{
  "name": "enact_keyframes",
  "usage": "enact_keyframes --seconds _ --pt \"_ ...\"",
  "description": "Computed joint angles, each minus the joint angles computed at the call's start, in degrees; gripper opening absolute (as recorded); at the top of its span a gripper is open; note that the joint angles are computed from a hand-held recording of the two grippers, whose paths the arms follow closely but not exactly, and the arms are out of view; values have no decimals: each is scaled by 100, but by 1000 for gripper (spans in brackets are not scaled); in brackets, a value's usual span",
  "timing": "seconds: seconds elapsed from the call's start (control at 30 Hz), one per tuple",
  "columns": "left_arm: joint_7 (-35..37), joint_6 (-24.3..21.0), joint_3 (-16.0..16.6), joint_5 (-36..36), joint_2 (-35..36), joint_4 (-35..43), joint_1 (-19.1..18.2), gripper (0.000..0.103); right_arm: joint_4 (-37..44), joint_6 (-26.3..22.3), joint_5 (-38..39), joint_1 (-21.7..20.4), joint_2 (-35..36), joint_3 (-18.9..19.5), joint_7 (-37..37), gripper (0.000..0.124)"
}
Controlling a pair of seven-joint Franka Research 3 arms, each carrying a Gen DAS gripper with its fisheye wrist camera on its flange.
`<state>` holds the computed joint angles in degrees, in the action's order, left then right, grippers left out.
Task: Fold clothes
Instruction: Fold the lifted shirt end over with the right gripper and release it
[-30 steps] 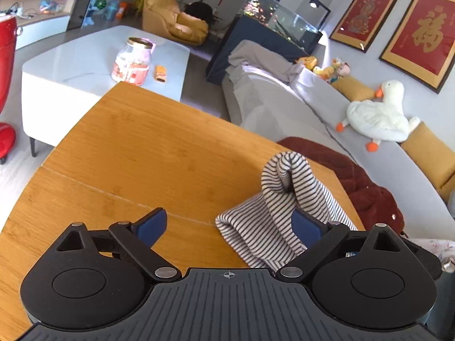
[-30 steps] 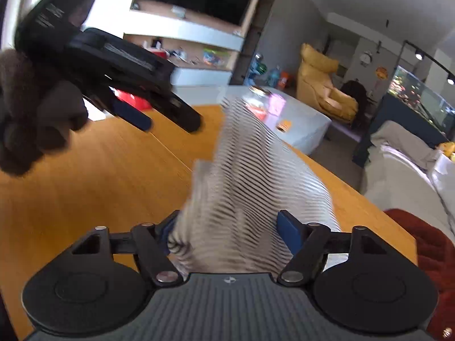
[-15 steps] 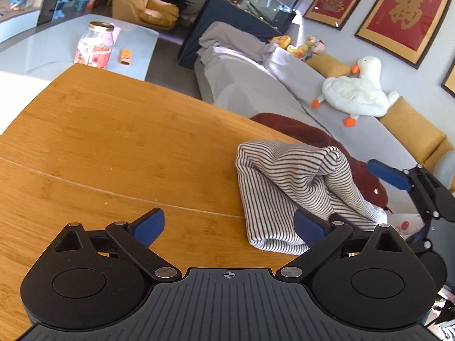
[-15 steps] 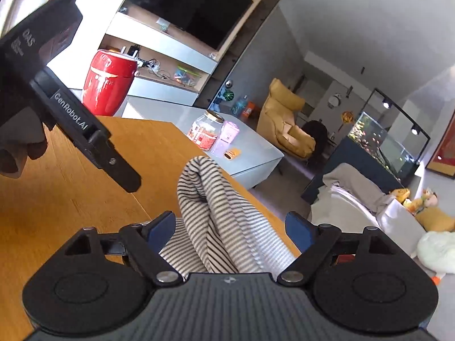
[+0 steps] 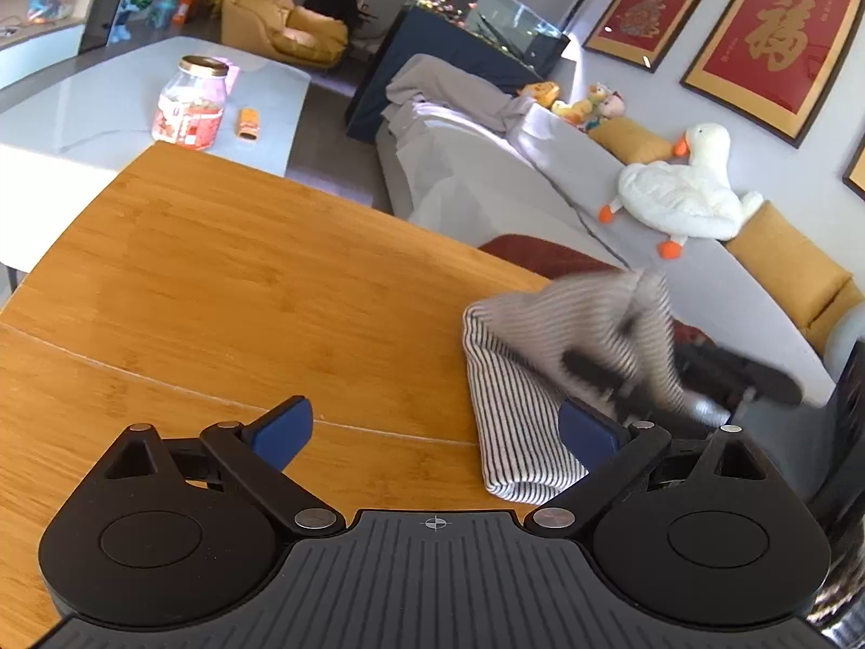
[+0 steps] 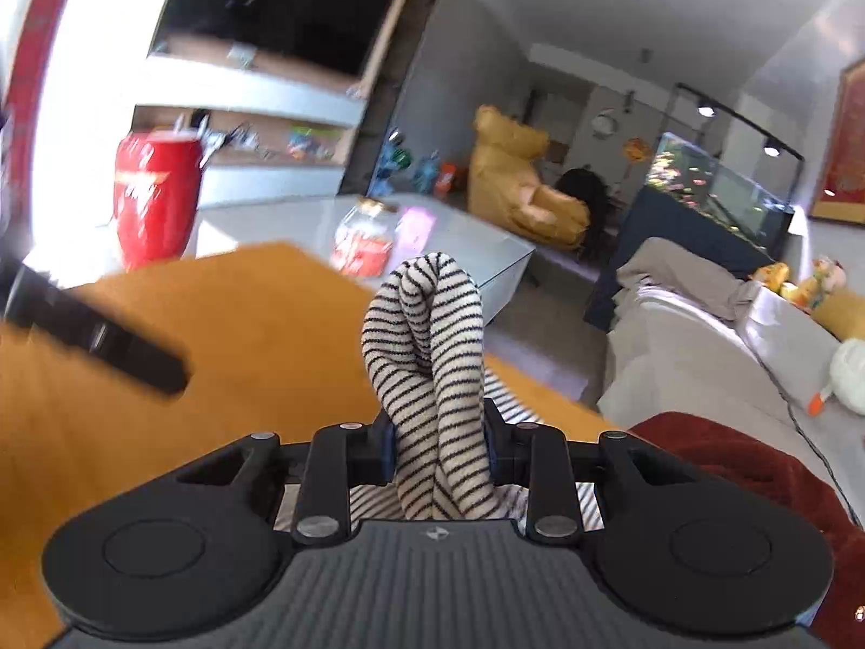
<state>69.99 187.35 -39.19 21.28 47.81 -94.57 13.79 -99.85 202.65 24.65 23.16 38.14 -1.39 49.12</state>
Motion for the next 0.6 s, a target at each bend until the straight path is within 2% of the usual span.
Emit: enact_keyframes --seconds 0.07,0.13,0.17,0.23,0.3,0.37,0.5,0.57,0.6 --pt "-4 7 -69 21 -42 -66 82 101 -204 166 191 407 78 -261 -261 38" --pt "47 -47 -186 67 -36 -59 160 101 -342 517 258 505 107 -240 -443 45" --pt "104 -77 -263 90 3 -13 193 101 -448 578 133 343 38 -50 -403 47" --pt "288 -115 -499 155 154 128 255 101 -780 458 -546 -414 -267 642 52 67" --pt "530 -181 -810 217 371 300 343 101 -1174 416 -1215 -1053 -589 1135 530 79" --pt "858 -257 -1252 265 705 492 478 101 -1549 516 -1746 -1541 -898 1423 1029 85" --pt "1481 -204 -1778 342 1232 864 459 100 -2034 784 -2720 -2639 -1379 1954 2504 103" --pt "1725 -247 -1924 373 1418 1039 382 98 -2062 886 -2882 -2984 -1446 2048 3252 103" --pt "1848 -317 -1987 358 1505 1135 330 93 -2021 916 -2791 -3016 -1420 1995 3501 103"
